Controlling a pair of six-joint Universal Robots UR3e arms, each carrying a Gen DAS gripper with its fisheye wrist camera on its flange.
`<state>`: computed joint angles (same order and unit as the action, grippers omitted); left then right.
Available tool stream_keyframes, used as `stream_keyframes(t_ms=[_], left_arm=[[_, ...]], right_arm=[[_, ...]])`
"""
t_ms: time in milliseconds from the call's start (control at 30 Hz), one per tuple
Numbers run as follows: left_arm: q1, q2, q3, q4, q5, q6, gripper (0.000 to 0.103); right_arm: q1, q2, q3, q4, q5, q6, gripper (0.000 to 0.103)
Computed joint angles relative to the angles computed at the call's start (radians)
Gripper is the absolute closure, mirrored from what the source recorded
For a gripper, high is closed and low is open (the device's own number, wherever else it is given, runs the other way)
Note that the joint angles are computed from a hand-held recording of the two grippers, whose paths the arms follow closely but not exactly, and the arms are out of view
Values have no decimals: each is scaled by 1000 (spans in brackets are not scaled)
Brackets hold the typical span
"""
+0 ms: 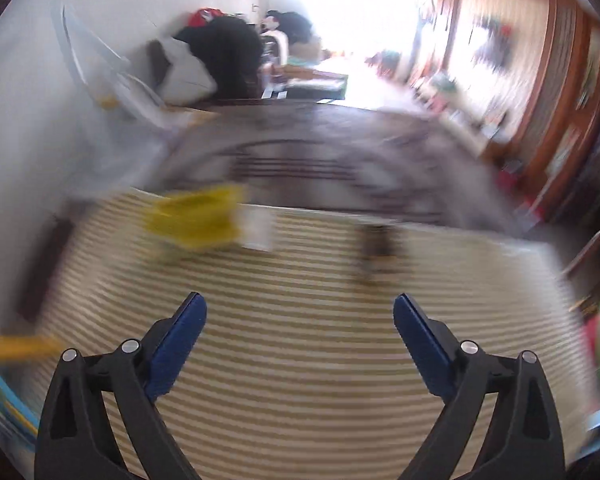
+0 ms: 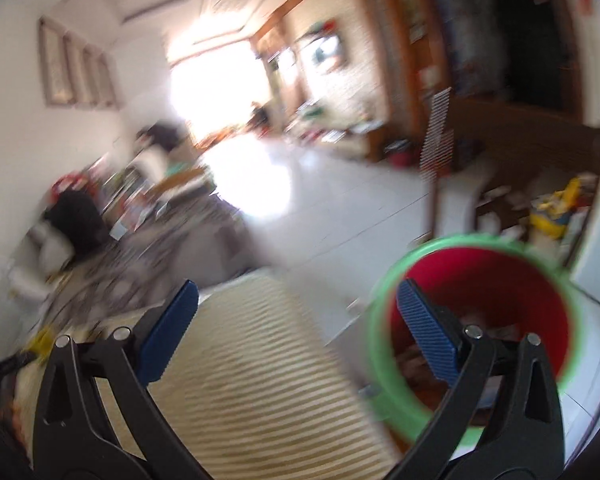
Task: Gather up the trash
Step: 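Move both tools back over the remaining trash on the table, then grasp the yellow packaging box with left tool while right tool grasps the brown cigarette pack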
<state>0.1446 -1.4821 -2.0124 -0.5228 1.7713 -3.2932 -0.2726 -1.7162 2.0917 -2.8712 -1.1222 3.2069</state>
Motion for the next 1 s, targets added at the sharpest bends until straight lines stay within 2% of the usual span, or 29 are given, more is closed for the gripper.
stream_keyframes(t_ms=[33,67,100,167,233,300,333,400,467,600,700,733,767,867,900,967,1000], left_arm=[[39,-7,15,-16,0,55,12],[102,-10,34,-44,-38,133,12],[166,-35,89,-103,-91,226,12],[226,-90,186,-191,-114,347,12],[234,-190,331,-320,-90,476,12],[200,-295,460,-447,-21,567,12],[171,-355,508,-459,45,617,12],[149,-417,551,-434,103,664,12],[155,-490,652,-477,97,663,12],[146,-619,808,-561,141,674,13],[150,-637,842,-595,106,648,21],[162,-629,848,-620,72,631,35],[177,-620,854,-647,36,606,38],[172,-537,750,-581,33,559,52],[172,-496,703,-558,19,533,54],[190,-369,579,-508,-63,426,61],[220,-282,500,-489,-150,333,62]], right_arm=[[36,68,-72,101,73,-20,5],[57,105,-102,136,96,-23,5],[93,148,-139,166,106,-18,5],[178,230,-217,201,88,-9,5],[248,289,-275,201,76,1,5],[288,328,-309,194,72,1,5],[321,359,-345,201,56,5,5],[356,399,-390,233,30,-15,5],[361,412,-391,267,15,-34,5],[344,426,-394,281,51,6,5],[357,420,-391,265,16,-1,5],[359,421,-390,262,16,-4,5],[361,420,-388,264,18,-9,5],[364,407,-375,262,16,-23,5],[367,405,-371,255,10,-24,5],[377,401,-363,234,-3,-21,5],[382,403,-365,229,-9,-20,5]])
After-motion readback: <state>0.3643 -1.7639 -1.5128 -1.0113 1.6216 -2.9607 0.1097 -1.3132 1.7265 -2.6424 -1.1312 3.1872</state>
